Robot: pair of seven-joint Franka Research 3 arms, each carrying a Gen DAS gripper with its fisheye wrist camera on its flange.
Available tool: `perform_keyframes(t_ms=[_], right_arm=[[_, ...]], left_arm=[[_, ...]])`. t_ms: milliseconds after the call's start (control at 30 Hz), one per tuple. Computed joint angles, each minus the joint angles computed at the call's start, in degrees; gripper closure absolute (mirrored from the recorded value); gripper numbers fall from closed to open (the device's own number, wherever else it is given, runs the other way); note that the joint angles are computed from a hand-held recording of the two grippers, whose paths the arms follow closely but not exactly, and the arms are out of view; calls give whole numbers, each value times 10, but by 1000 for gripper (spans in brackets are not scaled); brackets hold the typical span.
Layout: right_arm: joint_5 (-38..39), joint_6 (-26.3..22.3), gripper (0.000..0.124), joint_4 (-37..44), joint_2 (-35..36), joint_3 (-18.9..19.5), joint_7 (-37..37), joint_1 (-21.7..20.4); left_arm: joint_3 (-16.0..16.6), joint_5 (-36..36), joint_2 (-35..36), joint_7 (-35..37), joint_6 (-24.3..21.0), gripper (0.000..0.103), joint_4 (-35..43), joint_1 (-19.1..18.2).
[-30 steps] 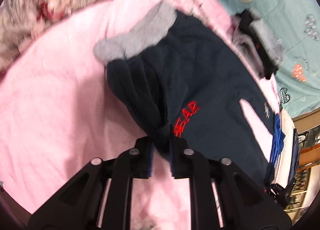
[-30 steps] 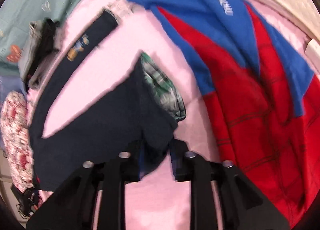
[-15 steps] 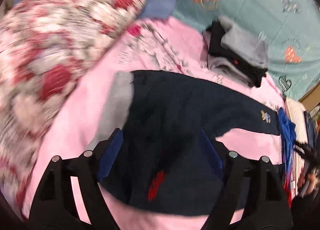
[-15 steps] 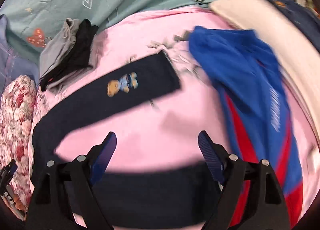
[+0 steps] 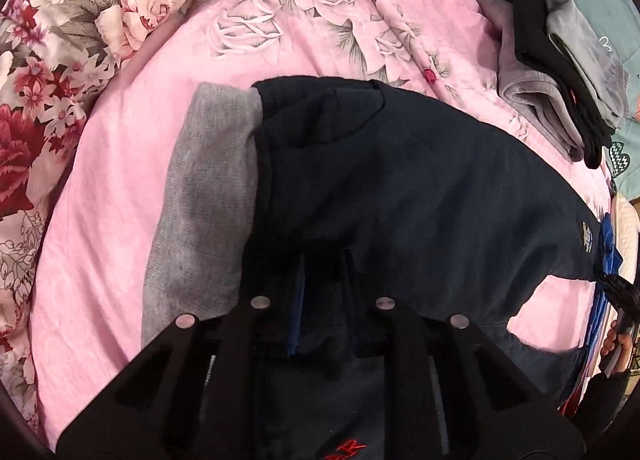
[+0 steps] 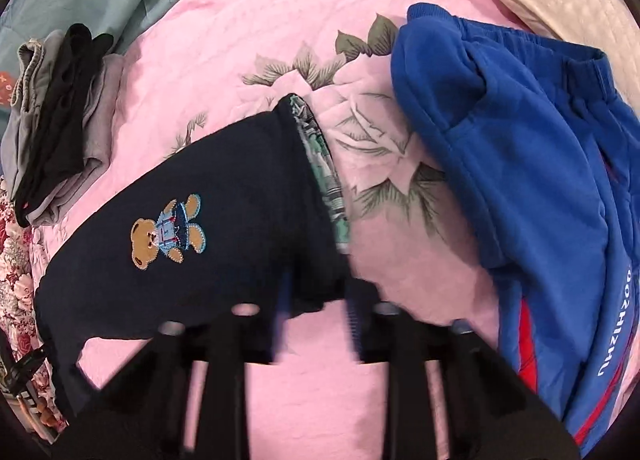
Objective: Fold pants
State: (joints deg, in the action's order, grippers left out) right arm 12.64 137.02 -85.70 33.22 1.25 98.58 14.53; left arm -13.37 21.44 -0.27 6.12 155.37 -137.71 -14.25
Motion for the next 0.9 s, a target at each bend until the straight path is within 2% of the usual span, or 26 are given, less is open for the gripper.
perform_keyframes(t_ms=[100, 233, 333, 400, 433, 467, 500, 533, 567, 633, 700, 767, 833, 900], right_arm=[[23, 32, 110, -57, -43, 3, -4, -12], [23, 27, 110, -99, -77, 0, -6, -16], [11, 14, 109, -87, -60, -5, 9, -10], [-21, 0, 104, -61, -39, -15, 24, 5], [-40, -13, 96, -45, -32, -19, 27, 12], [-61, -28, 79, -35, -32, -26, 40, 23], [-76, -32, 77, -37, -38, -31, 48, 28], [-88, -22, 77, -52, -53, -32, 51, 32], [-97, -7, 77, -73, -74, -32, 50, 34], [-97, 23, 77, -123, -119, -23, 41, 30], [-68, 49, 77, -173, -161, -4, 11, 16], [-27, 64, 77, -234, -212, 13, -35, 4], [-15, 67, 77, -277, -248, 19, -51, 7], [-7, 63, 77, -309, -278, 24, -64, 11]], left_arm=[[-3, -6, -2, 9, -5, 86, -1, -4], [-3, 14, -1, -6, 4, 85, -6, -4], [-2, 11, 1, -1, 2, 85, -4, -4], [-3, -29, -2, 48, -16, 85, 2, -6], [-3, -51, -9, 79, -25, 84, 2, -7], [-4, -59, -18, 97, -34, 76, 4, -9], [-5, -45, -35, 103, -50, 57, 5, -8], [-8, -18, -53, 96, -72, 42, 7, -6], [-13, 20, -71, 82, -96, 22, 10, -2], [-13, 63, -86, 97, -128, 18, 25, 7], [5, 57, -78, 178, -120, 18, 42, 13], [23, 27, -45, 275, -98, 18, 71, 22], [33, -5, 2, 338, -94, 18, 112, 35], [37, -83, 37, 428, -71, 18, 133, 51]])
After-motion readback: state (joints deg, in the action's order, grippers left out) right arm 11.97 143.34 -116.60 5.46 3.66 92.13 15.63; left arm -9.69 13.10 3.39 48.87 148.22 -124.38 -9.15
